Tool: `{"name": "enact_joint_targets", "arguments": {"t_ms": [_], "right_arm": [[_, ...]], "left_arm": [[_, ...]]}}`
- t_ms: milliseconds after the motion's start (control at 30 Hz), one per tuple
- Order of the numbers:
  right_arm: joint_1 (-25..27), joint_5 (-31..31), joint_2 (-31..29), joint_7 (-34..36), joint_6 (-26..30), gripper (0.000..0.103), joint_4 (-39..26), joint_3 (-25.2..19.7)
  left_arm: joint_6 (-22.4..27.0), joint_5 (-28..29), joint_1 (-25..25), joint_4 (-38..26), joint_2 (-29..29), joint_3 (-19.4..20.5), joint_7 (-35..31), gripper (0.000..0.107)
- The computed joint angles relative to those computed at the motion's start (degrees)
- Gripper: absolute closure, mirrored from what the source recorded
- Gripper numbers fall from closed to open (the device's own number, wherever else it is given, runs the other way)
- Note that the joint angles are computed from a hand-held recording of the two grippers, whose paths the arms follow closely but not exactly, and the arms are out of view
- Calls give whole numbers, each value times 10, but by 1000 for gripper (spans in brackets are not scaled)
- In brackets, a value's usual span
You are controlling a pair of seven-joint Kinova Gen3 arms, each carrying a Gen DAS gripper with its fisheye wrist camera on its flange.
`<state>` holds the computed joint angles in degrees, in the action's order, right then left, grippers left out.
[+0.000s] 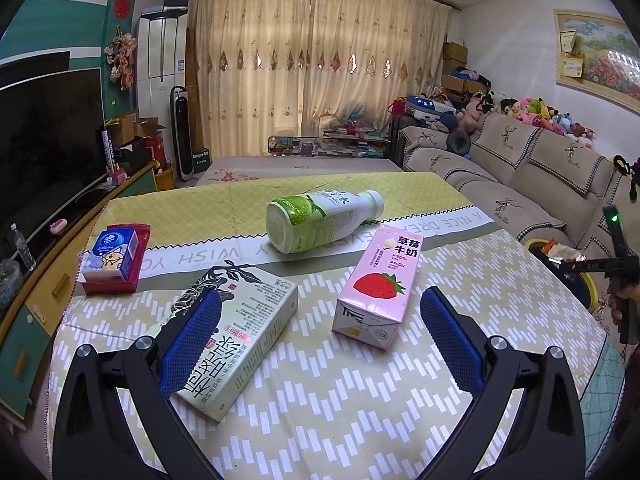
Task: Collect trash
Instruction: 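Carry the snack bag with the right tool over the bin, then open the right tool to drop the snack bag into the bin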
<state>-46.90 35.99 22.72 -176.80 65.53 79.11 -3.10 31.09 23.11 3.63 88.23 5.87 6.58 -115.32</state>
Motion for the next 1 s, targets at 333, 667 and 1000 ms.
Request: {"name": "enact_joint_targets", "arguments": {"t_ms": [333,667,1000], "right_arm": [[5,-6,13,-35,8,35,18,9],[-38,52,6,-97,47,29,0,11],[-170,230,90,-140,135,21,-128,31]], "left_arm": [[3,5,-1,-1,2,2,-10,9],[43,41,-6,-15,10,11,-56,9],[148,48,-6,-111,55,14,-41,9]]}}
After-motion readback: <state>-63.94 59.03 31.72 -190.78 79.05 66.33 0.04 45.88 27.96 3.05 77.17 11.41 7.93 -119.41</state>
